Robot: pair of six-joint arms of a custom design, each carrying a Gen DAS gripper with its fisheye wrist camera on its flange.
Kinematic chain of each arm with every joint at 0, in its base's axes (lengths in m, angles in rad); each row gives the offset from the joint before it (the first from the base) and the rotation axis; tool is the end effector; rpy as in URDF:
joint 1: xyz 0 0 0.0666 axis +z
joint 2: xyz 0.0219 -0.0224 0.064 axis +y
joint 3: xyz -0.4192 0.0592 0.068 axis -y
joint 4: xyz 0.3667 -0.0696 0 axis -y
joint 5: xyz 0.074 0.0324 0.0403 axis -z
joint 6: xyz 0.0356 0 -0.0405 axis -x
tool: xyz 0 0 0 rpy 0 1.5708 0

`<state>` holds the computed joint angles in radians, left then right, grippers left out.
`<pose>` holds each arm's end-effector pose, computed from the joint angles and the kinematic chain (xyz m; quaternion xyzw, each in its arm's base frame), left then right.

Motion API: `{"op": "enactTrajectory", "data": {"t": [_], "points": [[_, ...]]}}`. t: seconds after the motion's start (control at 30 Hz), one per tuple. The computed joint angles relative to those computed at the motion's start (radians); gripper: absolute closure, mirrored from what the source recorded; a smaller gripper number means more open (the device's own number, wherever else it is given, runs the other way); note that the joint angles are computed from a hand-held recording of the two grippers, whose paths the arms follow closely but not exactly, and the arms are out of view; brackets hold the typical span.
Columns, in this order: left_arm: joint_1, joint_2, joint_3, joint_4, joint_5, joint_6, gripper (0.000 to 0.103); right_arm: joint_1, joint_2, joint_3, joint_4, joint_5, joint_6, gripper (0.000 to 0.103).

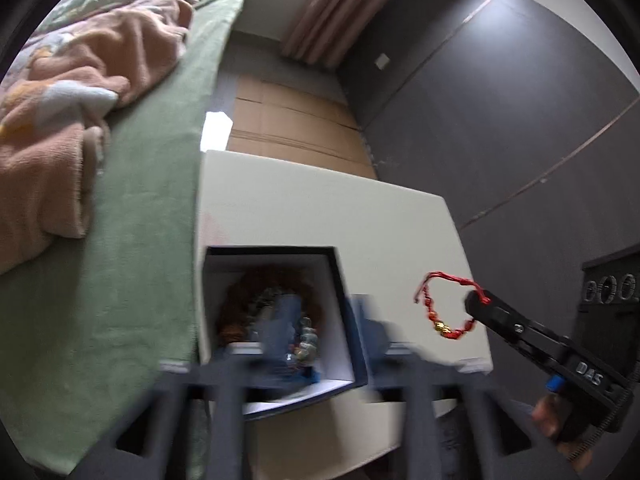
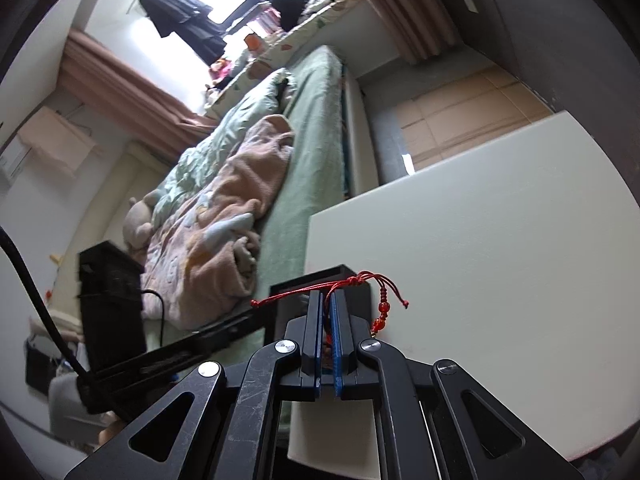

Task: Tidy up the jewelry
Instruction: 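Drop the grey bracelet into the box with the left gripper while the right gripper lowers the red string in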

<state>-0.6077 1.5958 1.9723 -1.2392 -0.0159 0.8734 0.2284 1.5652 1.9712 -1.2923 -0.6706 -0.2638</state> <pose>0.4208 -0.2925 0.5994 -0.1270 0.9293 -0.2284 0.2609 0.4711 0.1318 0.6159 -0.0947 0.8914 0.3778 0.2319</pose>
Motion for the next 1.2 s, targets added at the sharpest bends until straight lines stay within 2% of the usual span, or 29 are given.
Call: {"op": "enactTrajectory", "data": {"t": [0.03,0.1,0.37,0.57,0.63,0.67,0.7,0.73,0.8,0.87,1.03,1.1,1.2], "points": [[0.002,-0.014,-0.019,0.027,-0.004,0.005,0.009,0.004,0.0,0.0,0.002,-0.005,0.002,0.097],[0.001,-0.047,-0.049,0.068,-0.04,0.021,0.008,0.014,0.001,0.0,0.008,-0.012,0.0,0.097],[0.012,-0.088,-0.056,0.047,-0.145,0.021,0.008,0.067,-0.001,-0.006,0.056,-0.014,0.0,0.097],[0.03,-0.068,-0.025,0.007,-0.134,0.015,0.008,0.106,0.015,0.001,0.09,-0.014,-0.031,0.097],[0.027,-0.063,-0.014,-0.008,-0.135,0.008,0.008,0.11,0.031,0.017,0.069,-0.009,-0.032,0.096],[0.024,-0.061,-0.01,-0.013,-0.14,0.008,0.008,0.109,0.048,0.038,0.032,-0.023,-0.019,0.089],[0.018,-0.059,-0.004,-0.021,-0.149,0.011,0.008,0.108,0.055,0.045,0.011,-0.026,-0.011,0.07],[0.012,-0.057,0.001,-0.027,-0.155,0.011,0.008,0.105,0.056,0.048,0.0,-0.014,-0.011,0.058],[0.002,-0.054,0.007,-0.034,-0.159,0.01,0.008,0.09,0.033,0.025,0.026,0.005,-0.024,0.021],[-0.009,-0.05,0.013,-0.042,-0.162,0.014,0.008,0.072,0.023,0.021,0.033,-0.018,-0.024,0.008],[-0.049,-0.039,0.041,-0.071,-0.179,0.022,0.007,0.035,0.001,0.015,0.012,0.016,0.003,0.008],[-0.068,-0.039,0.05,-0.079,-0.198,0.03,0.004,0.021,-0.006,0.016,0.0,0.026,0.022,0.001],[-0.102,-0.038,0.067,-0.085,-0.24,0.034,0.0,0.001,-0.042,-0.01,0.015,0.067,0.052,0.0]]}}
